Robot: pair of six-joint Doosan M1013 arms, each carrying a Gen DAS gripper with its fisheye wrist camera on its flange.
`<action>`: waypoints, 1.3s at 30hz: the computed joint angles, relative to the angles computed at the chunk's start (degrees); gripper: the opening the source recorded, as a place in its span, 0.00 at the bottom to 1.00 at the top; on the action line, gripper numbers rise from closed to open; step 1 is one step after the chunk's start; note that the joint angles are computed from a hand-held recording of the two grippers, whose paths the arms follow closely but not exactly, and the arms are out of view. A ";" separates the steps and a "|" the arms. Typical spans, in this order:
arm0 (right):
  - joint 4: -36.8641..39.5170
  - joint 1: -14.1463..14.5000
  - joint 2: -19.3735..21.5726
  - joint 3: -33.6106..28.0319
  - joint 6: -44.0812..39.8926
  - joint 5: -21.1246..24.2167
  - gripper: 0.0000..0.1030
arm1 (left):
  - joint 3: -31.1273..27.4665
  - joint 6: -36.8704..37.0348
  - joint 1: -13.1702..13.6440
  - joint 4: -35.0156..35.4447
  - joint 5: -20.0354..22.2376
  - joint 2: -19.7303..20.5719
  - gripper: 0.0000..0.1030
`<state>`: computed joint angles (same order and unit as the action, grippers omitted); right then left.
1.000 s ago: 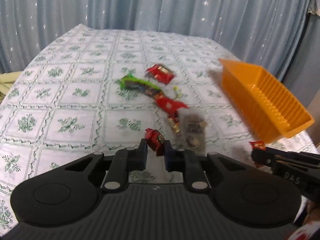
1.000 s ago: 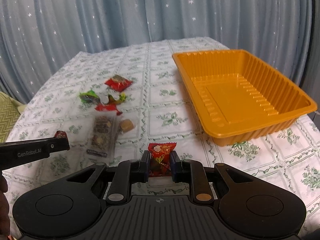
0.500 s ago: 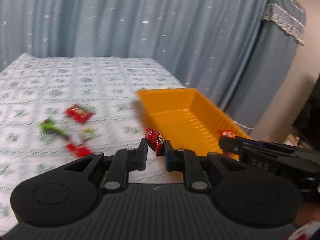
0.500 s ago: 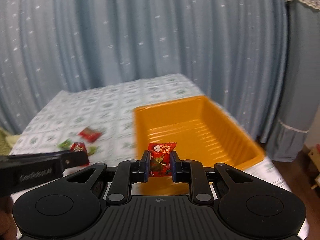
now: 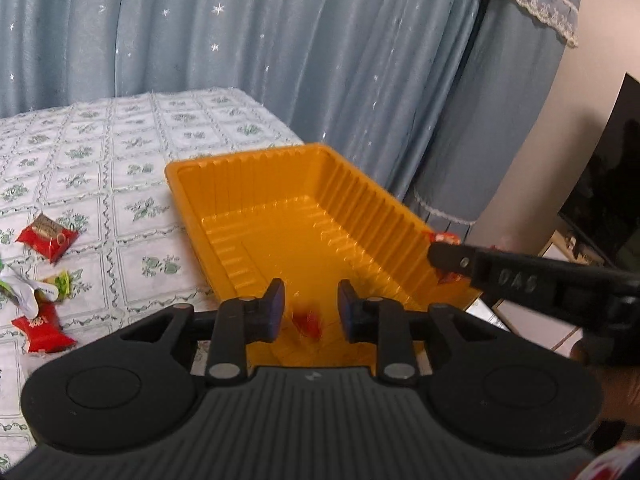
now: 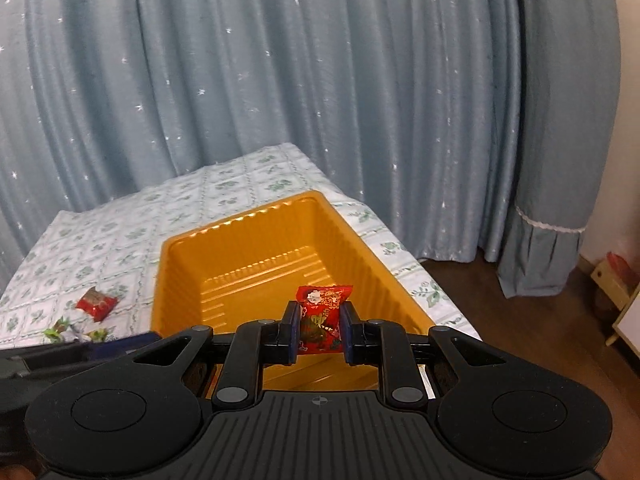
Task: Organize snacks
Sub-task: 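Open the right tool to drop the red candy into the tray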
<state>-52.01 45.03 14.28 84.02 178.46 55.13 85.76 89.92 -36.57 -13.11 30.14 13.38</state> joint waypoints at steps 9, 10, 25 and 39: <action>2.42 -0.93 0.37 -0.37 -0.63 -3.11 0.20 | -0.13 -5.04 0.24 6.68 0.77 -0.37 0.25; 2.90 -1.12 0.40 -0.49 -0.85 -3.73 0.20 | -0.14 -5.54 0.31 7.23 0.80 -0.44 0.25; 1.73 -0.82 0.06 -0.57 3.80 -4.45 0.64 | 1.50 -11.78 1.04 12.28 1.64 -2.47 0.33; 0.50 4.46 -1.09 -1.72 3.91 0.09 0.64 | 5.95 -25.19 0.27 25.35 5.34 -8.80 0.48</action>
<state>-51.51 49.49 13.19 82.30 182.37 55.22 91.70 64.73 -36.30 12.24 35.48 4.58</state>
